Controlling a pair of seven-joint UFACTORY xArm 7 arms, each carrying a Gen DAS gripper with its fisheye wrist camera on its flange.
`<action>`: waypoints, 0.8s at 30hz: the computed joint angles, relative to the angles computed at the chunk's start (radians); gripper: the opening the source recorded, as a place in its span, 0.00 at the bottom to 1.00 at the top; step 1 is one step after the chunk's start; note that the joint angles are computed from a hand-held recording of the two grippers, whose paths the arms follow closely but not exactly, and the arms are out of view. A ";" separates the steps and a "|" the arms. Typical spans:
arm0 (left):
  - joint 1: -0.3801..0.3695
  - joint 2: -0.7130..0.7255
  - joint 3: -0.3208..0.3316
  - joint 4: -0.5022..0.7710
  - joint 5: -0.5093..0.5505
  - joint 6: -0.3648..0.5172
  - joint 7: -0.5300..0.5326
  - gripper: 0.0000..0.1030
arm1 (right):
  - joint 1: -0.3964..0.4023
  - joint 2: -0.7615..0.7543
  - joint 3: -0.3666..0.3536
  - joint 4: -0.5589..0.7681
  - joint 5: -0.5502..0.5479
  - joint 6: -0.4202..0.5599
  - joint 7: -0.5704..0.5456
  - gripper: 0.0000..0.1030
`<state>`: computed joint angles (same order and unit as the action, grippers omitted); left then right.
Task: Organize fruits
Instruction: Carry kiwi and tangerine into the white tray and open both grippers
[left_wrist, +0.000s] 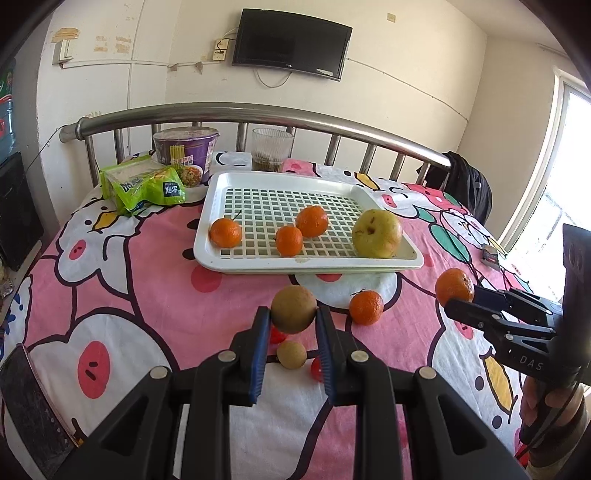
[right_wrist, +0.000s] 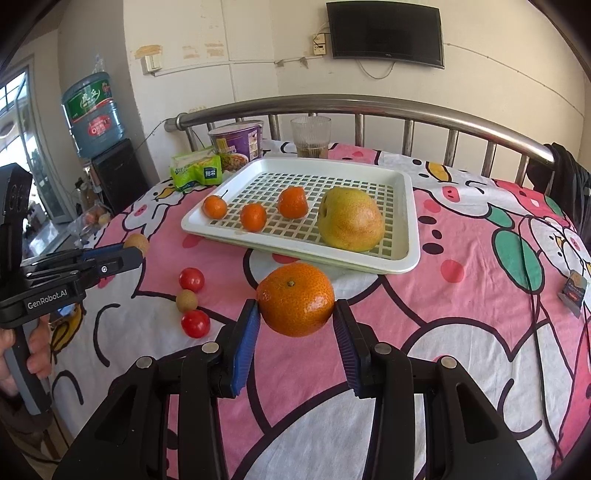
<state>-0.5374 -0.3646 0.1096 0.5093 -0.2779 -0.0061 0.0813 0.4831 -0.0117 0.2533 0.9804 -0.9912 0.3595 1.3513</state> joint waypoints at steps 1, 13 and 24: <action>0.013 0.000 -0.015 0.006 0.007 0.000 -0.006 0.26 | -0.002 -0.007 -0.001 0.001 -0.009 0.005 0.003 0.39; 0.066 0.050 -0.077 0.107 0.028 0.012 -0.059 0.26 | -0.052 -0.013 -0.017 0.057 -0.024 -0.015 -0.037 0.39; 0.156 0.139 -0.168 0.231 0.099 0.044 -0.102 0.26 | -0.072 0.010 -0.040 0.104 -0.006 -0.041 -0.066 0.39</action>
